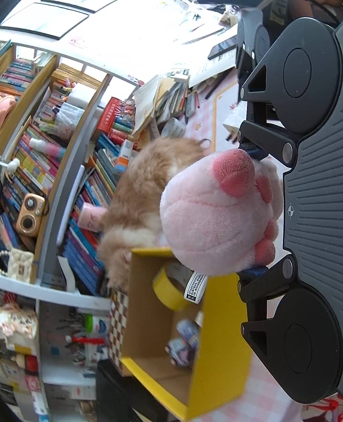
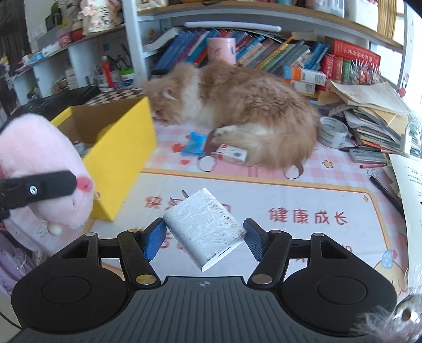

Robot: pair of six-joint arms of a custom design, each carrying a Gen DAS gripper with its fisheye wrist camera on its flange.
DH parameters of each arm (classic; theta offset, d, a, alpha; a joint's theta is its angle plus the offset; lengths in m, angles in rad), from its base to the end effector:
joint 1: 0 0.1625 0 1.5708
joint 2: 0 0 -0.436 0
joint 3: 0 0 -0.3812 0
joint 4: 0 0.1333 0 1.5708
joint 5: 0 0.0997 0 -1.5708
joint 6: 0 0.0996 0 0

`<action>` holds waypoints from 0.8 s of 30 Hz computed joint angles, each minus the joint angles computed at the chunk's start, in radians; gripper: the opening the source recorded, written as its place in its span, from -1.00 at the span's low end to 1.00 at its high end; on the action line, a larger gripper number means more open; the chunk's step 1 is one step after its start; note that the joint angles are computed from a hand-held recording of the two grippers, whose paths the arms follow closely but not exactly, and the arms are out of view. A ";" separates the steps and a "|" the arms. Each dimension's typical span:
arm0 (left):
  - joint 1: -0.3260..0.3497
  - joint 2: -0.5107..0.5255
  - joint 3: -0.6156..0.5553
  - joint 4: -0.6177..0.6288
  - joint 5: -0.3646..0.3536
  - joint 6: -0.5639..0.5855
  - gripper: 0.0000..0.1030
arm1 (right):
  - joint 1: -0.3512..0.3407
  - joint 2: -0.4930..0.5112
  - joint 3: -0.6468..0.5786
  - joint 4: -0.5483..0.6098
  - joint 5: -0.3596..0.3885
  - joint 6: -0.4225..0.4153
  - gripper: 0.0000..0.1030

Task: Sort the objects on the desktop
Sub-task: 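Lift the plush in the left tool and block in the right tool, then carry the plush and charger block in both tools over the yellow box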

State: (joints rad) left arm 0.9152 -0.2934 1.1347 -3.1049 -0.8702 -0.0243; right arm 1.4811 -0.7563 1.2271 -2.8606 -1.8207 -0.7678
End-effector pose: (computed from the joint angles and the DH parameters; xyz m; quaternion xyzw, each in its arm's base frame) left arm -0.3292 -0.7520 0.0095 0.1635 0.8760 -0.4083 0.1980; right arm 0.0370 -0.8020 0.2957 0.2559 -0.8749 0.3118 0.2682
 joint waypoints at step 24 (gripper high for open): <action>0.002 -0.251 0.446 -0.154 -0.022 -0.018 0.36 | 0.083 -0.102 0.404 -0.252 -0.077 0.089 0.19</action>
